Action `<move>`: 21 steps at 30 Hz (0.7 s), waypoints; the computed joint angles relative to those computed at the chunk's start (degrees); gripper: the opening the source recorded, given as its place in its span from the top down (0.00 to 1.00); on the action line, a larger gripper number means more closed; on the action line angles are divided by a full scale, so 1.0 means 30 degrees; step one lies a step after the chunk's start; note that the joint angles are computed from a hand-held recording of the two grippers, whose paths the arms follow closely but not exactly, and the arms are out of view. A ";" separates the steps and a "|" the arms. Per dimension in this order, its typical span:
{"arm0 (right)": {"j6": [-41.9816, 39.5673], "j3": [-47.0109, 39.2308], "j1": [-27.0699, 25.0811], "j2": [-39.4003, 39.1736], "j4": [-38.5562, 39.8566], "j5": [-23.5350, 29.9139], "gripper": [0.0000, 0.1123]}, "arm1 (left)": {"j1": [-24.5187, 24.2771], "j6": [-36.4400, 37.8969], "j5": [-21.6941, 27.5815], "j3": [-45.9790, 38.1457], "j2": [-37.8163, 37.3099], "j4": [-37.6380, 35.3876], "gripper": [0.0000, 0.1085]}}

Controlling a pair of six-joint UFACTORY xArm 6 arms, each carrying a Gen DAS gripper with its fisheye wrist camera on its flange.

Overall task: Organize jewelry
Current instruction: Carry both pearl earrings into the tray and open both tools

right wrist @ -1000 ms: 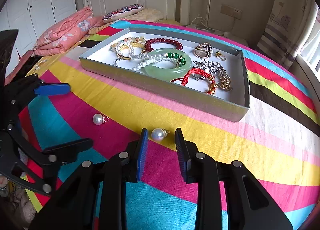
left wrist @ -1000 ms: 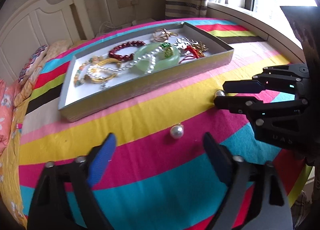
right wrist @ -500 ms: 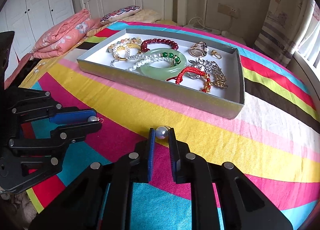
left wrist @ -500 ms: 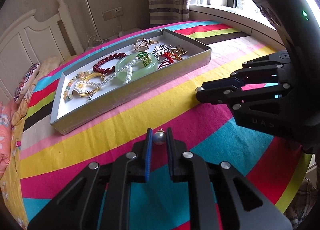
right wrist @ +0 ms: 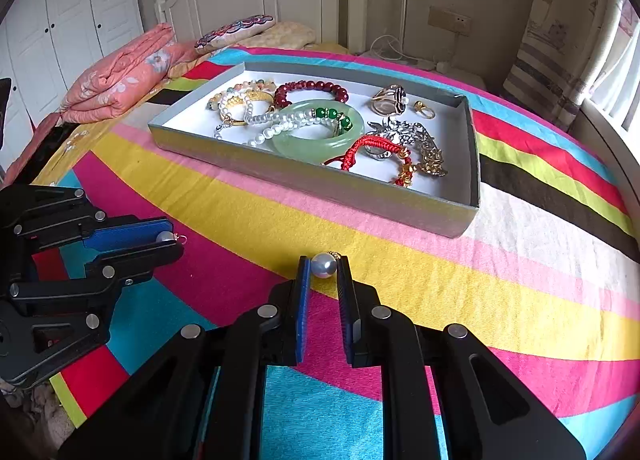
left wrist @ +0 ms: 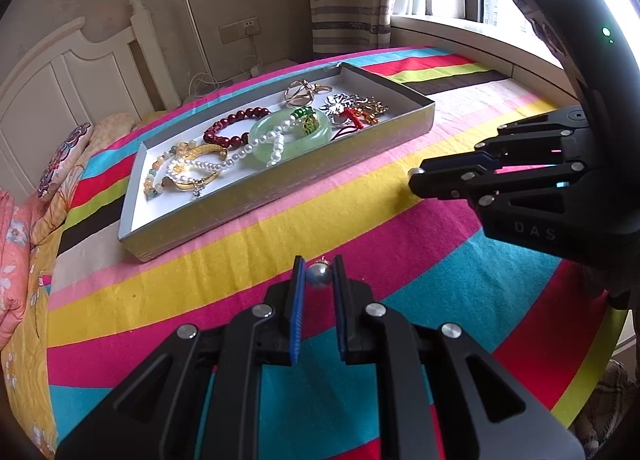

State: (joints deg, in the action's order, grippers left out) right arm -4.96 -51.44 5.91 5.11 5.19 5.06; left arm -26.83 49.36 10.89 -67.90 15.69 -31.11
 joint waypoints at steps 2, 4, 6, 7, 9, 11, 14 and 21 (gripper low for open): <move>0.0220 0.0145 -0.0041 -0.0092 -0.0133 -0.0287 0.87 | 0.0079 -0.1083 -0.0398 0.0173 -0.0019 0.1038 0.88; 0.0417 0.0278 -0.0079 -0.0178 -0.0245 -0.0564 0.87 | 0.0203 -0.1922 -0.0522 0.0217 -0.0016 0.1768 0.88; 0.0583 0.0430 -0.0111 -0.0275 -0.0296 -0.0849 0.87 | 0.0362 -0.2713 -0.0649 0.0278 -0.0045 0.2419 0.88; 0.0569 0.0490 -0.0112 -0.0318 -0.0202 -0.0922 0.87 | 0.0454 -0.3179 -0.0684 0.0265 -0.0047 0.2744 0.88; 0.0323 0.0561 -0.0068 -0.0390 0.0175 -0.1000 0.87 | 0.0663 -0.4044 -0.0827 0.0279 -0.0088 0.3320 0.88; -0.0076 0.0647 0.0040 -0.0489 0.0609 -0.1060 0.87 | 0.0840 -0.4616 -0.0927 0.0257 -0.0141 0.3578 0.88; 0.0129 0.0724 0.0098 -0.0664 0.0345 -0.1209 0.87 | 0.1063 -0.5249 -0.1032 0.0172 -0.0196 0.3888 0.88; 0.0499 0.0744 0.0228 -0.1013 -0.0243 -0.1756 0.87 | 0.1430 -0.6185 -0.1219 -0.0153 -0.0209 0.4230 0.88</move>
State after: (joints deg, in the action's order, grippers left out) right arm -3.46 -49.21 6.59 2.07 4.46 -0.21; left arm -22.54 30.81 7.24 -68.36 15.07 -18.42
